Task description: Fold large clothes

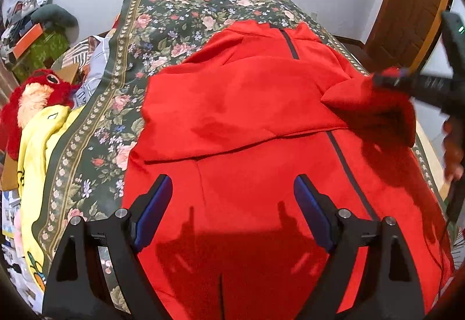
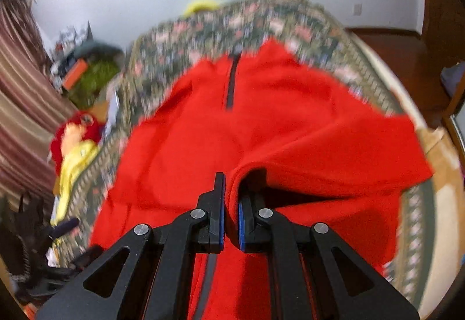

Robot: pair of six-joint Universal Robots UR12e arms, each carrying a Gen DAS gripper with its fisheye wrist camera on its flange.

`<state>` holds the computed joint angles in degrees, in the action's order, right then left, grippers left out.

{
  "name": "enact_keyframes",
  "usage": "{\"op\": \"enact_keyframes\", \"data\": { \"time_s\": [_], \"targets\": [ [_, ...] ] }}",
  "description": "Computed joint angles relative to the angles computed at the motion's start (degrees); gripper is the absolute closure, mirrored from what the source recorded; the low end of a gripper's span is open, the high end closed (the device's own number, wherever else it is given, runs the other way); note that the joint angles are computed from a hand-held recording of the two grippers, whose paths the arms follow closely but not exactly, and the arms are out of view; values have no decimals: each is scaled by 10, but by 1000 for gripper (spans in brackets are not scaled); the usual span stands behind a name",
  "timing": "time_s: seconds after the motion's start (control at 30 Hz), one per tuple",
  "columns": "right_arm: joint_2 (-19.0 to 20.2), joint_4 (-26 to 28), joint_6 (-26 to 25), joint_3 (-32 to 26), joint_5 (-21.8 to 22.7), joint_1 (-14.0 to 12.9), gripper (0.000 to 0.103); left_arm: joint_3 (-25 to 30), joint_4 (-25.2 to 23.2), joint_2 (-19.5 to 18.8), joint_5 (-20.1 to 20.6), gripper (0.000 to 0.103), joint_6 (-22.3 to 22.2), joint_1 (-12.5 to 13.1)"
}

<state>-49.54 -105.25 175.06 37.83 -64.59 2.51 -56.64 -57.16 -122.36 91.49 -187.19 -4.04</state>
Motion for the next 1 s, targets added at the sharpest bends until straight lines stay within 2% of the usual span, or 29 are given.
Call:
{"op": "enact_keyframes", "data": {
  "time_s": [0.17, 0.4, 0.5, 0.57, 0.77, 0.87, 1.0],
  "targets": [
    [14, 94, -3, -14, -3, 6, 96, -26, 10, 15, -5, 18, -11, 4],
    [18, 166, -16, -33, -6, 3, 92, -42, 0, 23, -13, 18, -11, 3],
    [24, 222, -42, -59, 12, -2, 81, -34, -6, 21, -13, 18, -7, 1],
    [21, 237, -64, -61, 21, -6, 73, -23, -9, 17, -18, 18, -4, -2],
    [-20, 181, -96, -8, 32, -22, 64, 35, -25, -11, -18, 18, 23, -18],
    [-44, 113, -88, 29, 21, -36, 64, 86, -45, -37, -26, 18, 48, -29],
    [-73, 6, -36, 83, 4, -57, 62, 179, -94, -84, -47, 17, 77, -45]
  ]
}}
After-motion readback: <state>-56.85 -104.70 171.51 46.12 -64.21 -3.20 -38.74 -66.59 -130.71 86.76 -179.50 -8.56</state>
